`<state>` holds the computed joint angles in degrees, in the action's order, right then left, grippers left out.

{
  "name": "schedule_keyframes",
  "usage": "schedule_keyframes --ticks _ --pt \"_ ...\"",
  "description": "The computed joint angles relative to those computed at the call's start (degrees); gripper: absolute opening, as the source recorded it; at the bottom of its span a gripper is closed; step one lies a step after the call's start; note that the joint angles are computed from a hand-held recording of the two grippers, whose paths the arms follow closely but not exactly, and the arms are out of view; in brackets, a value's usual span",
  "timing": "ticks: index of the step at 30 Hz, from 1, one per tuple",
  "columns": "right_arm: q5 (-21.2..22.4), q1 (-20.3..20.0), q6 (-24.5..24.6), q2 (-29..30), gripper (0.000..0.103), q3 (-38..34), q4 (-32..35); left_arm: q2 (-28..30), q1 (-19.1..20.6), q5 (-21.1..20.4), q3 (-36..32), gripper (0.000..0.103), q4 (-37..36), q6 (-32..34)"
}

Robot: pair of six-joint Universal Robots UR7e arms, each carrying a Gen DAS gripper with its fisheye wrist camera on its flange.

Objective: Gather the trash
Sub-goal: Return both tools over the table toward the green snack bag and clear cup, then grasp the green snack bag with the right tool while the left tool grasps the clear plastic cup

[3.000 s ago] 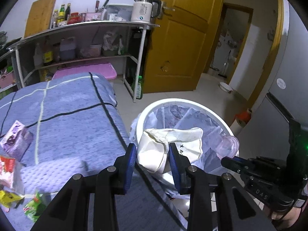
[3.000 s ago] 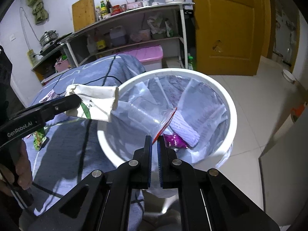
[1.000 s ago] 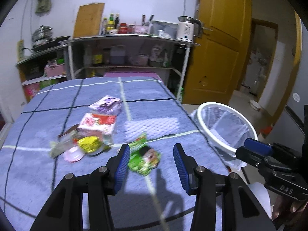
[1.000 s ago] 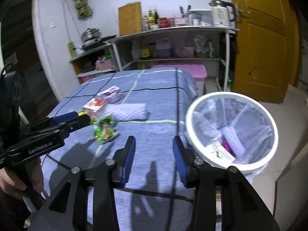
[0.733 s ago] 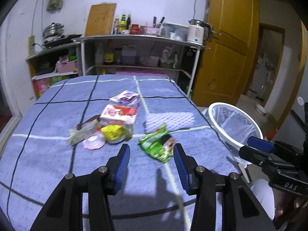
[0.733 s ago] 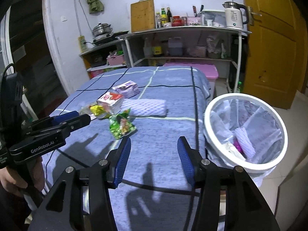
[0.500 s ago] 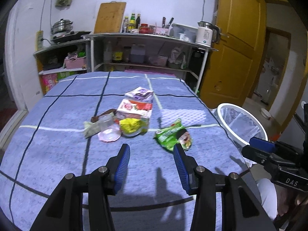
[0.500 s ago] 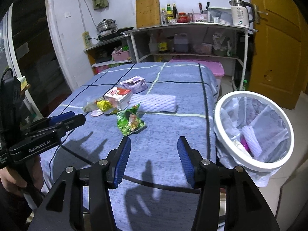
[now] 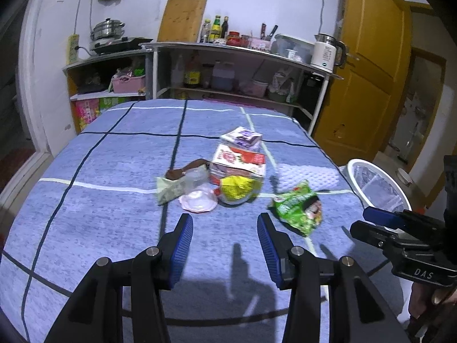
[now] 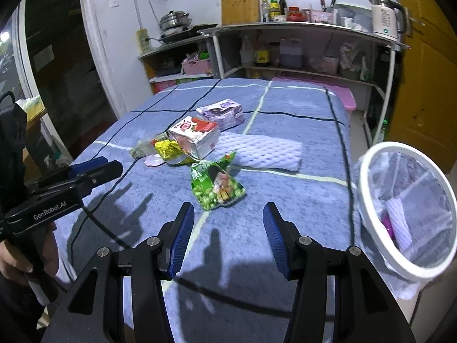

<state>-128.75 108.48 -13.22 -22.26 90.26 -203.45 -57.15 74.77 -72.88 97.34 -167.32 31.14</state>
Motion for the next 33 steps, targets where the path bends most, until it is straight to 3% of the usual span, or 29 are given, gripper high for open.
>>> schedule_keyframes --ticks 18,29,33 --pt "2.6 -2.72 -0.04 4.89 0.051 -13.18 15.07 9.22 2.68 0.15 -15.56 0.047 8.96 -2.91" --pt "2.55 -3.22 -0.02 5.03 0.027 -13.48 15.43 11.29 2.59 -1.01 -18.07 0.046 10.29 -2.59" --pt "2.89 -3.24 0.05 5.11 0.023 -13.53 15.09 11.59 2.46 -1.08 -18.37 0.029 10.39 -2.29"
